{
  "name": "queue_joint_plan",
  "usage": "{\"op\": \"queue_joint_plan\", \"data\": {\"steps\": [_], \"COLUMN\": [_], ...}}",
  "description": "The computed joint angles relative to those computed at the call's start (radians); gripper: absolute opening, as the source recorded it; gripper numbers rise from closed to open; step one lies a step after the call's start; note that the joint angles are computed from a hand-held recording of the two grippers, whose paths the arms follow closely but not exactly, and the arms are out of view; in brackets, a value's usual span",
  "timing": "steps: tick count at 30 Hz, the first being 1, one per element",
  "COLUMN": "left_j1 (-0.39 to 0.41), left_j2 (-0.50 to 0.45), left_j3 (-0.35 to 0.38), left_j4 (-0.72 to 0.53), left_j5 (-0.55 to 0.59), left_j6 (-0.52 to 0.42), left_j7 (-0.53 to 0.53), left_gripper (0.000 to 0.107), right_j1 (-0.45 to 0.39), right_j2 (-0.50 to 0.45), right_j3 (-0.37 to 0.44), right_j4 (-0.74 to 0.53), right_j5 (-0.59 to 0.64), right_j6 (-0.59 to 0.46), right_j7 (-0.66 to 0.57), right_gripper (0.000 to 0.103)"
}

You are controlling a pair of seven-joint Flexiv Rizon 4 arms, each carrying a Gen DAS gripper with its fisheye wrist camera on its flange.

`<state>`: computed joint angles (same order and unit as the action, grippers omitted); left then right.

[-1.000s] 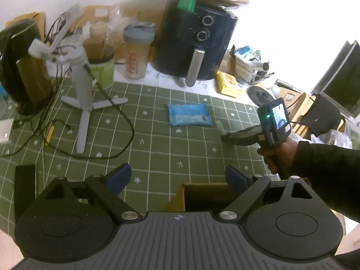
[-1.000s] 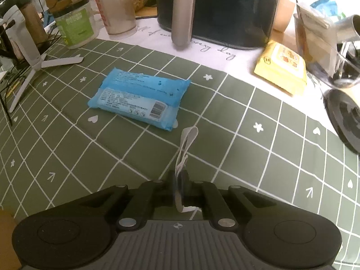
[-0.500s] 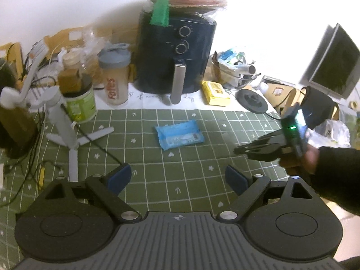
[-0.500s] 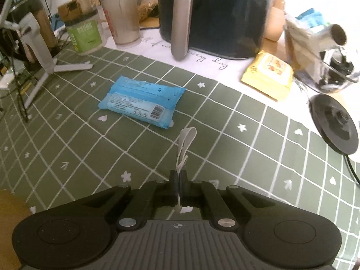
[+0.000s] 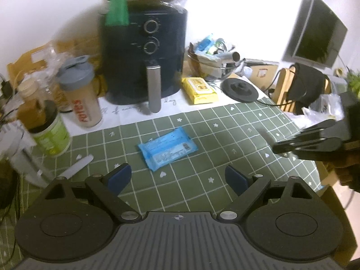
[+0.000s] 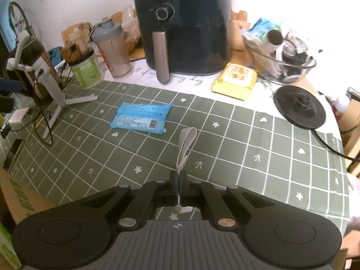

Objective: Organize soft objects
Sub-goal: 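Lift the strap with the right tool while the left tool moves to the blue packet, then grasp the blue wipes packet with the left tool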

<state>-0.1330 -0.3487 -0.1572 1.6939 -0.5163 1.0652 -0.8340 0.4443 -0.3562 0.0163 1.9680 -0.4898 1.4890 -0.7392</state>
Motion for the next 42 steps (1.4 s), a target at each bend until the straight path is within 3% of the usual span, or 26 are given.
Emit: {"op": "queue_joint_plan", "data": {"steps": [5,10,16,24,30,37,42], "left_j1": [-0.004,-0.029,-0.048,-0.083,-0.095,-0.063,-0.056], "left_j2": [-0.076,-0.173,-0.3,-0.453,-0.537,-0.592,-0.648], "left_j3": [-0.01,0.012,0.029,0.064,0.07,0.018,0.017], "left_j4": [-0.082,-0.193,-0.342,-0.535,-0.634,-0.699,-0.808], "left_j5": [0.03,0.144,0.243,0.361,0.419,0.341,0.281], "left_j6": [-0.018,-0.029,-0.096,-0.184,-0.214,-0.276,-0.419], "left_j7": [0.015,0.02,0.05,0.095,0.211,0.303,0.282], "left_gripper": [0.091,0.091,0.091,0.091,0.091,0.093,0.094], "right_j1": [0.074,0.108,0.087,0.004,-0.064,-0.142,-0.172], "right_j2": [0.068,0.131,0.181,0.219,0.231,0.239,0.251], "right_j3": [-0.112,-0.202,-0.22,-0.163,-0.072,0.024,0.053], "right_j4": [0.08,0.153,0.206,0.238,0.249,0.261,0.274], "right_j5": [-0.105,-0.291,-0.468,-0.606,-0.595,-0.588,-0.593], "right_j6": [0.036,0.065,0.066,0.054,0.022,-0.002,-0.003], "right_j7": [0.153,0.352,0.546,0.696,0.671,0.68,0.698], "right_gripper": [0.004,0.004,0.004,0.004,0.004,0.004,0.004]}}
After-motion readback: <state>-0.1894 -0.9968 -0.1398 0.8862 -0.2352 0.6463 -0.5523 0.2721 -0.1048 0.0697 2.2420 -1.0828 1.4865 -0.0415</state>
